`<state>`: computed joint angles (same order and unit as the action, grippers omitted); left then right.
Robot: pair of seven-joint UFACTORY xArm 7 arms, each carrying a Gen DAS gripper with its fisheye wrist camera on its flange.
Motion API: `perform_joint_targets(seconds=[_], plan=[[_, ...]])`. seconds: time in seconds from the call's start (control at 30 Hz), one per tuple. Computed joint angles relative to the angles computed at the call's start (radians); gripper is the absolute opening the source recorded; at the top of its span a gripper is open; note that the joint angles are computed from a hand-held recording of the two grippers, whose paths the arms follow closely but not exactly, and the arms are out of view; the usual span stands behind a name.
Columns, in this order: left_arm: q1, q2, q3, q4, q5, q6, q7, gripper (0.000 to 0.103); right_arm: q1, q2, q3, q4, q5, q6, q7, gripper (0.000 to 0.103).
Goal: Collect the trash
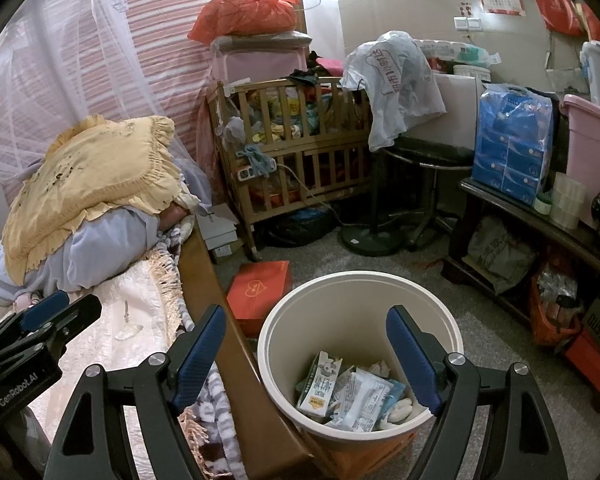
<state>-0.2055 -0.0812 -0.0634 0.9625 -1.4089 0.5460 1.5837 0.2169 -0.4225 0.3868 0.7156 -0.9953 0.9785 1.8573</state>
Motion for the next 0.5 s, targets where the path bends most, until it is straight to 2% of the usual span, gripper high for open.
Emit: perform_joint_targets(seconds=[0.5], plan=[[-0.004,0.015,-0.007,0.003,0.005,-0.001,0.009,0.066,0.0,-0.008,-0.001,-0.011,0.01,-0.002,-0.004,0.081]])
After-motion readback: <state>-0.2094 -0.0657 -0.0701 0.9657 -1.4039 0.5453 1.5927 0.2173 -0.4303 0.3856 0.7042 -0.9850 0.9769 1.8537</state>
